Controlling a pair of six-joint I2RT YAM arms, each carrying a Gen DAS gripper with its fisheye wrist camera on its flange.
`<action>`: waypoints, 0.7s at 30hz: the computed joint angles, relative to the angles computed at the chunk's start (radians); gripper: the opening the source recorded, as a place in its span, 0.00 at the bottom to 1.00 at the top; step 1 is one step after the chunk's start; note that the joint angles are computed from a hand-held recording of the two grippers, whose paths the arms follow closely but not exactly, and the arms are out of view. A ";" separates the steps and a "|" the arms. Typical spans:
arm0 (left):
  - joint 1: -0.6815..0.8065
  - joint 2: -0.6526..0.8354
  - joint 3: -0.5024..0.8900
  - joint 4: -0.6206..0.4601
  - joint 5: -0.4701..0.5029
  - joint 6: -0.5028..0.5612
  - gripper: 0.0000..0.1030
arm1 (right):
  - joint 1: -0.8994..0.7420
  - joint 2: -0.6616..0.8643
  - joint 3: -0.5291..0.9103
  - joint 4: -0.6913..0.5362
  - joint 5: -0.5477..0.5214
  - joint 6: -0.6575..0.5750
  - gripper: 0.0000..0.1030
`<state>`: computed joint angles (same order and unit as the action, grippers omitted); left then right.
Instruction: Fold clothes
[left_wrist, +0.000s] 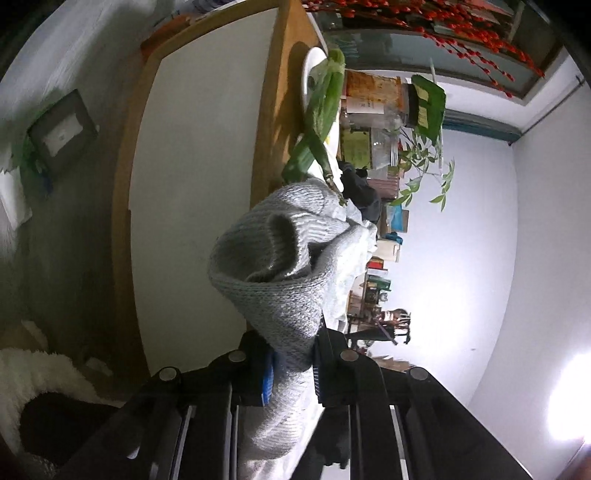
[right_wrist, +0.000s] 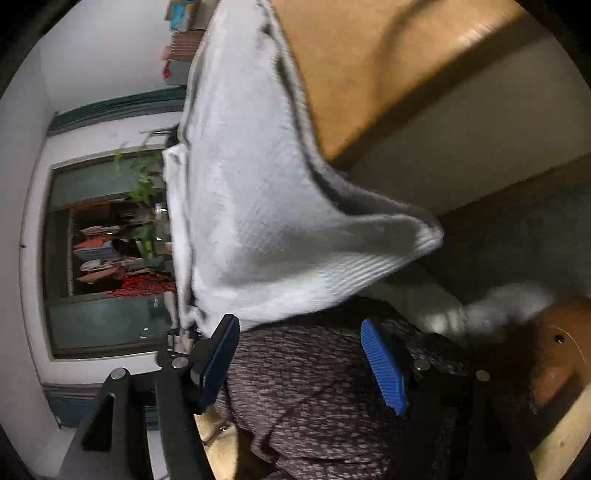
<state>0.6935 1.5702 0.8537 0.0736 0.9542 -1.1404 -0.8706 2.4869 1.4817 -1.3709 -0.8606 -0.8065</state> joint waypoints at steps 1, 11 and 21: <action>-0.001 -0.003 -0.004 0.004 -0.001 0.001 0.16 | -0.006 -0.001 0.003 0.002 -0.015 0.013 0.62; -0.035 -0.074 0.069 -0.106 -0.026 0.081 0.16 | -0.026 -0.124 -0.075 0.173 0.010 0.101 0.04; 0.004 -0.079 0.003 -0.082 0.014 0.078 0.16 | 0.019 -0.111 -0.129 0.332 0.046 0.233 0.52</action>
<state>0.6975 1.4911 0.8567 -0.0088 0.9683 -1.0629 -0.8515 2.3761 1.3528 -1.0391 -0.8149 -0.5735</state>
